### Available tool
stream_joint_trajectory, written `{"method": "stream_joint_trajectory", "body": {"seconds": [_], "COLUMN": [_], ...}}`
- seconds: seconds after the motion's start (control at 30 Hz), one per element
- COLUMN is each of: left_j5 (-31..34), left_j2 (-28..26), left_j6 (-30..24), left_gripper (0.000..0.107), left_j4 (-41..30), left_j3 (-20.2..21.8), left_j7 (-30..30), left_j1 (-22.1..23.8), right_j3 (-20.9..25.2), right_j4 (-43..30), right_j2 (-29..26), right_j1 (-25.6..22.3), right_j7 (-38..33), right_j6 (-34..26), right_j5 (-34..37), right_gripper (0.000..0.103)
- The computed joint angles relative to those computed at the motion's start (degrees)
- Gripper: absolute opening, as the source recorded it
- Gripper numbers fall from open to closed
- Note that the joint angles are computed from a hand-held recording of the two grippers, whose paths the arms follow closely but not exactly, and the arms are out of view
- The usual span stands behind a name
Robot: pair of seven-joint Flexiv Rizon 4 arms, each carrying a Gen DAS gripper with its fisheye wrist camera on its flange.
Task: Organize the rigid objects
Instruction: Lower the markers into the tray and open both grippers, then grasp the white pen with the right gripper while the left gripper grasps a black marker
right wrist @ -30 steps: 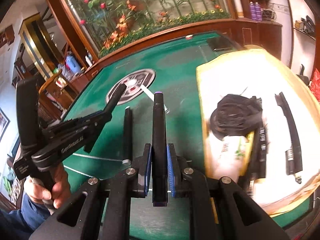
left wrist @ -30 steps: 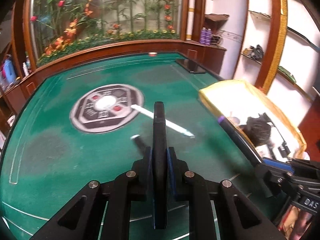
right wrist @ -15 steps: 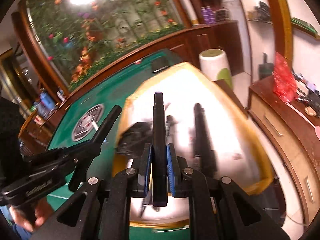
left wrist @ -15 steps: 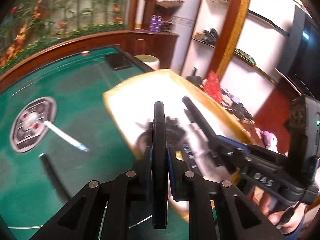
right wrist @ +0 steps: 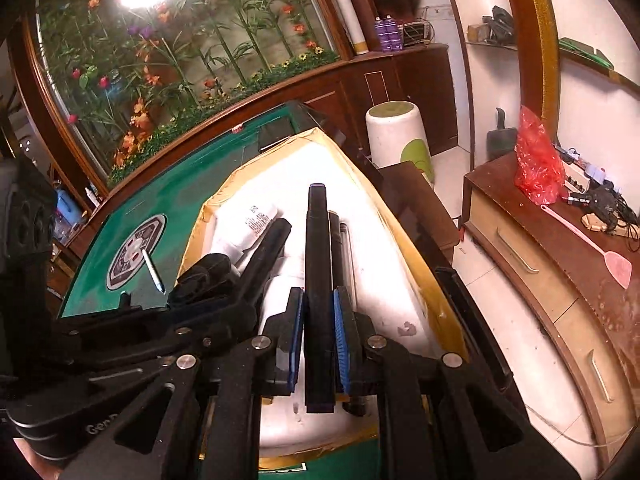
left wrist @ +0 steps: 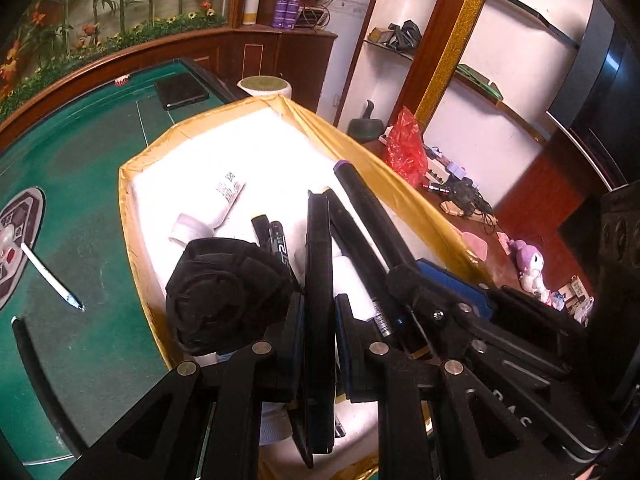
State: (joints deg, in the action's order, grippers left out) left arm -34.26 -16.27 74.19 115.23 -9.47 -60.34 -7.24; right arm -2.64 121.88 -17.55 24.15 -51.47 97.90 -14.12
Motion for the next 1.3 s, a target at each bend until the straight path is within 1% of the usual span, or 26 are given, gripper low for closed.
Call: {"method": "stream_joint_trajectory", "body": {"seconds": [0.1,0.27,0.43,0.47,0.5,0.53,0.6,0.7,0.87,0.97,1.0,1.07,1.2,1.3], "left_j5": [0.2,-1.1,-4.3,-5.1,-5.4,-5.9,-7.7,-10.3,-13.6,-16.9,-18.0,-21.5,-27.1,-28.7], "left_j2": [-0.2,0.1,0.6,0.9,1.0,1.2,1.6,2.2,3.8,5.3,5.8,7.0,9.2,10.5], "left_j6": [0.0,0.4,-0.2,-0.4,-0.5,-0.8,-0.6,-0.8,-1.1,-2.3,-2.0,-1.0,0.9,1.3], "left_gripper": [0.015,0.015,0.015,0.016,0.019,0.022,0.032,0.038,0.040,0.044,0.047,0.050,0.051,0.051], "left_j4": [0.1,0.7,1.4,1.6,1.7,1.9,2.3,2.9,4.0,4.9,5.3,6.3,8.4,10.1], "left_j3": [0.2,-0.5,-1.5,-1.6,-1.4,-1.3,-1.4,-1.4,-0.8,-0.5,-0.2,0.1,1.8,3.8], "left_j7": [-0.4,1.1,3.9,4.4,4.6,4.8,5.7,7.5,10.6,13.4,14.4,17.3,21.9,23.1], "left_j1": [0.0,0.6,1.2,1.3,1.1,1.1,1.0,0.8,0.1,-0.2,-0.5,-1.1,-2.4,-2.5], "right_j3": [-0.8,-1.7,-2.4,-1.7,-1.2,-2.3,-5.1,-7.1,-8.7,-8.8,-9.2,-9.9,-10.6,-9.0], "right_j4": [0.0,0.1,0.7,0.7,0.7,1.2,2.1,3.1,3.7,3.9,4.0,4.1,4.2,3.7], "right_j2": [0.2,0.6,1.0,1.0,1.0,1.4,2.1,3.0,3.9,4.4,4.6,4.9,5.4,5.3], "right_j1": [0.8,1.5,1.8,1.2,0.7,1.6,3.9,5.6,7.3,7.6,8.1,8.7,9.6,8.6], "right_j7": [-0.1,0.6,2.0,2.0,1.9,2.3,3.4,4.4,5.7,6.3,6.6,7.2,8.1,8.1], "right_j6": [-1.0,-2.8,-2.7,-2.6,-2.4,-2.1,-1.4,-0.8,-0.7,-0.6,-0.6,-0.7,-0.8,-0.9], "right_j5": [-0.7,-2.7,-4.3,-4.3,-4.3,-4.7,-5.5,-5.9,-6.7,-7.3,-7.6,-8.3,-10.2,-10.9], "right_gripper": [0.014,0.015,0.015,0.015,0.015,0.015,0.015,0.015,0.015,0.015,0.015,0.015,0.015,0.015]}}
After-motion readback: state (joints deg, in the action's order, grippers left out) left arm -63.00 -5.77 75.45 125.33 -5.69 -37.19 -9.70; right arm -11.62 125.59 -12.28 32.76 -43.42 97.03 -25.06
